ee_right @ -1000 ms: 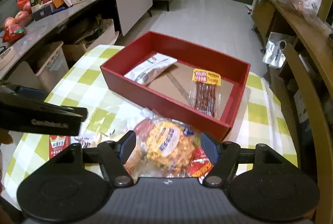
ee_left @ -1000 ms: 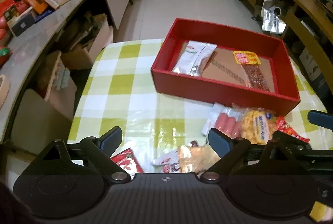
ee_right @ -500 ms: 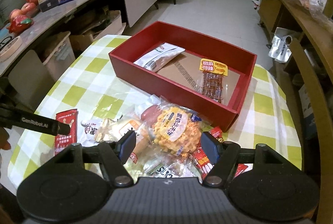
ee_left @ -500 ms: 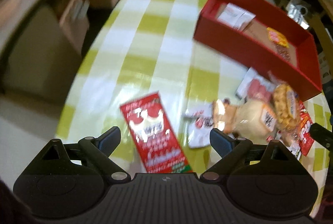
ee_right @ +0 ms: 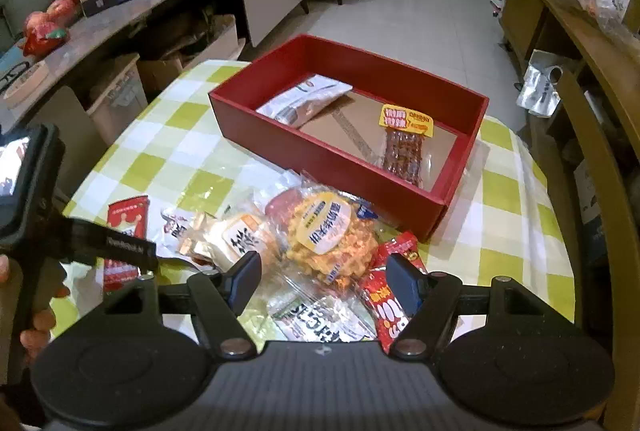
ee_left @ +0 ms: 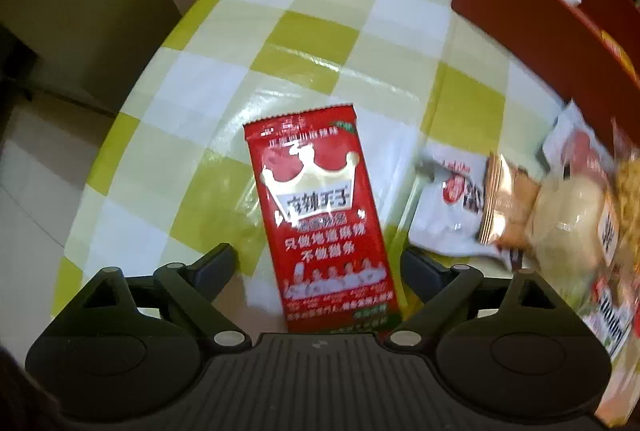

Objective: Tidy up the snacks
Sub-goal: 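Move the left tool to the red spicy strip packet and grasp it, then grasp the clear pastry bag with the right tool while the left holds the red packet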

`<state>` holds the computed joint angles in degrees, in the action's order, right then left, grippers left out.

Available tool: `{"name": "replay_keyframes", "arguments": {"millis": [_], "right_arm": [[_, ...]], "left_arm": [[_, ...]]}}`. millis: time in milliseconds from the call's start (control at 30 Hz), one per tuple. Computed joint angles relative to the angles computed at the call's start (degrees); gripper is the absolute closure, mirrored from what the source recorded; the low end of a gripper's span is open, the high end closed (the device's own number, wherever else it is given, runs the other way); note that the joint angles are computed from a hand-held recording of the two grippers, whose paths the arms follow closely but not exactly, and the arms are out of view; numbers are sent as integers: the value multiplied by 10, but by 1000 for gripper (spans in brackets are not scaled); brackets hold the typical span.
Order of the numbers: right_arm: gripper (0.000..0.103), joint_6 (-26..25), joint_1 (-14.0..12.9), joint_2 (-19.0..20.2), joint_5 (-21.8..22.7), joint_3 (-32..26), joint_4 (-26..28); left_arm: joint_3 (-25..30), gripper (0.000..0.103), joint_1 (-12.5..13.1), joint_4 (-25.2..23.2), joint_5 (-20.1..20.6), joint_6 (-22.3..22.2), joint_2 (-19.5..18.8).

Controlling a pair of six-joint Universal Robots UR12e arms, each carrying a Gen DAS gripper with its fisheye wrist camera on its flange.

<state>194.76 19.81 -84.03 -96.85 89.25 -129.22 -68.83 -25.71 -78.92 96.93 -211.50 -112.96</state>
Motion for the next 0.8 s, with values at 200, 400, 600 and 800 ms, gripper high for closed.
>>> {"name": "replay_keyframes", "arguments": {"millis": [200, 400, 600, 800], "right_arm": [[26, 7, -6, 3, 8, -2, 7], [26, 32, -12, 7, 16, -6, 16], [26, 35, -17, 15, 53, -12, 6], [26, 71, -25, 21, 23, -18, 6]], "left_arm": [[-6, 38, -4, -1, -10, 57, 11], [-27, 42, -8, 4, -13, 91, 28], [-35, 44, 1, 27, -52, 101, 39], [-39, 45, 2, 48, -71, 115, 47]]}}
